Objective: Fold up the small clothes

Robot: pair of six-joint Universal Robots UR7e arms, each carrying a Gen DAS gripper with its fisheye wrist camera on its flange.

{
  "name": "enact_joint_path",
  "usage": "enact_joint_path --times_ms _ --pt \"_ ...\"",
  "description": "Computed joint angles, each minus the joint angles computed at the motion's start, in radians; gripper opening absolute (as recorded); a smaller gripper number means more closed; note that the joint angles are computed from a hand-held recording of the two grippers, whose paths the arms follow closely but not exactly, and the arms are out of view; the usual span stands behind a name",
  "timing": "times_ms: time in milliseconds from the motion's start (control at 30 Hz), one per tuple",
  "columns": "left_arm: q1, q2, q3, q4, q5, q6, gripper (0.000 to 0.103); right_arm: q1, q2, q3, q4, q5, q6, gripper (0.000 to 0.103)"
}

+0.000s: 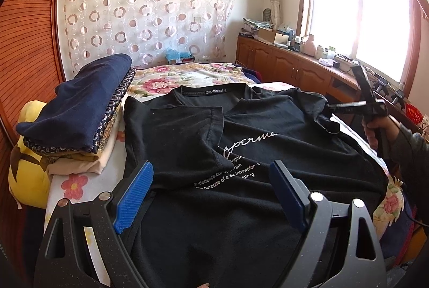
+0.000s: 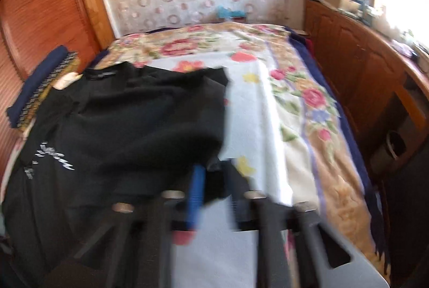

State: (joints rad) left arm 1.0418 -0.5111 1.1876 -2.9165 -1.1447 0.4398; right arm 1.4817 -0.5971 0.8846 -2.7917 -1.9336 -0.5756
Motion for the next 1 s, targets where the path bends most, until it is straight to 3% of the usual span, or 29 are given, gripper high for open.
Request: enact_joint_path --times_ms 200,433,467,533,567,667,933,1000 --pt "0.003 -0.001 0.000 0.006 -0.004 -0.011 0.089 0.064 0.030 -0.086 0.061 0.060 -0.068 0.004" --pt "0.007 -0.009 0.007 0.012 -0.001 -0.010 0.089 0.117 0.204 -0.420 0.289 0.107 -0.008 0.005" --pt "0.008 -0.009 0.007 0.012 -0.001 -0.012 0.089 0.118 0.220 -0.455 0.323 0.118 0.004 0.007" --pt "0.010 -0.009 0.006 0.015 -0.001 -0.016 0.089 0.121 0.270 -0.554 0.394 0.117 0.012 0.024" --pt "0.011 -0.009 0.005 0.016 -0.002 -0.018 0.089 0.125 0.284 -0.574 0.394 0.097 0.003 0.027" --pt "0.011 -0.005 0.004 0.014 0.000 -0.018 0.089 0.120 0.278 -0.558 0.361 0.080 -0.043 0.029" --pt "0.014 0.004 -0.007 0.019 0.009 -0.022 0.089 0.130 0.087 -0.128 0.113 -0.030 -0.097 0.029" --pt "0.016 0.008 -0.015 0.020 0.017 -0.023 0.089 0.126 0.067 -0.074 0.091 -0.037 -0.105 0.029"
